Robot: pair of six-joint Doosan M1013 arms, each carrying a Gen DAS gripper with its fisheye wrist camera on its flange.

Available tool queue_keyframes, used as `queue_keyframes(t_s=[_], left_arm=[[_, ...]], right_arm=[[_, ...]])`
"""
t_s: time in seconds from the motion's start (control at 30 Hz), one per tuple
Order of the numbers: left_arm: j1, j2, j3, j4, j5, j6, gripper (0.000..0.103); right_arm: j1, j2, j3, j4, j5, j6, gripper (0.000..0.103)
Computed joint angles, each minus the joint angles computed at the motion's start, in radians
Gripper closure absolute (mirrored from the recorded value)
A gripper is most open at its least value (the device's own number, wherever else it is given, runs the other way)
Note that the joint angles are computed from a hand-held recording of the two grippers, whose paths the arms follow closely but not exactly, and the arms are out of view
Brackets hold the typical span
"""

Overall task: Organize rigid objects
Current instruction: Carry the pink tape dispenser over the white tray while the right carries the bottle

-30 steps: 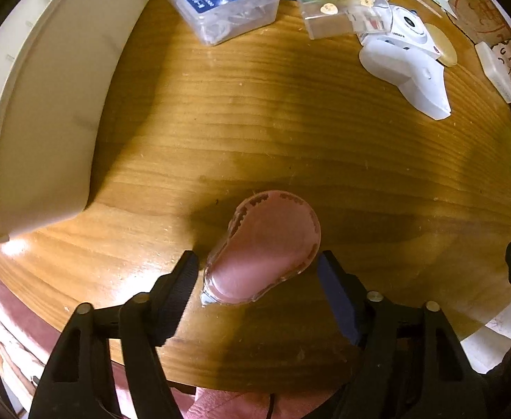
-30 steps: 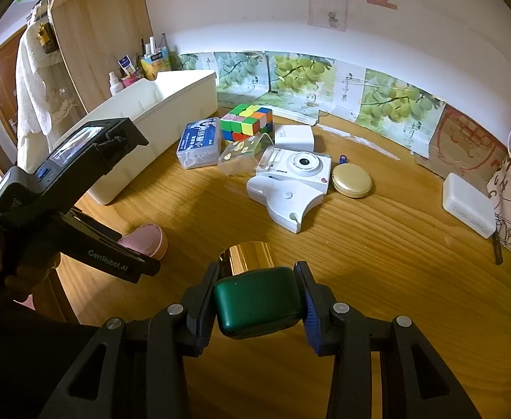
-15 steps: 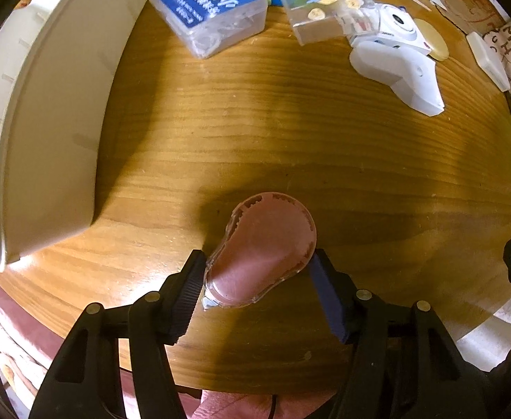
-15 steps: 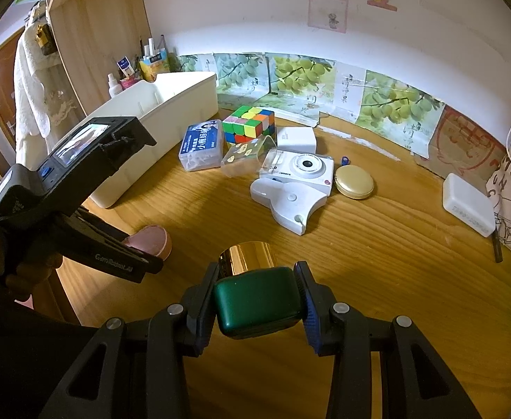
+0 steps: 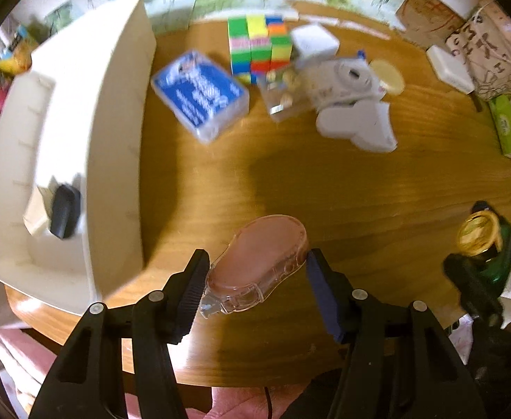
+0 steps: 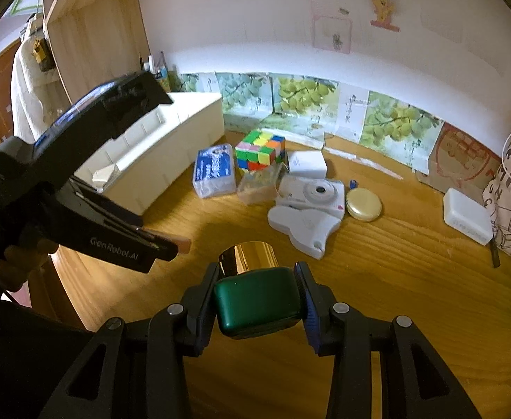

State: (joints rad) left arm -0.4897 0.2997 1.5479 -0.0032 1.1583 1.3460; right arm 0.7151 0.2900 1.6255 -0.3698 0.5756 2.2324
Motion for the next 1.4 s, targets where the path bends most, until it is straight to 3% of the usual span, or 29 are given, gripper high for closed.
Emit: queue_keyframes(t_s=[0.6,1.4], left_arm=[[0.056,-0.075,-0.036,0.047,-0.116,0.127,0.042],[0.219,-0.107,0.016,0.069,-0.153,0.214,0.042]], right_arm=[[0.07,0.055,-0.118,-0.225,-0.004,0.233,0.061],[0.139,0.207,-0.32,-0.317,0.004,0.356,0.061]])
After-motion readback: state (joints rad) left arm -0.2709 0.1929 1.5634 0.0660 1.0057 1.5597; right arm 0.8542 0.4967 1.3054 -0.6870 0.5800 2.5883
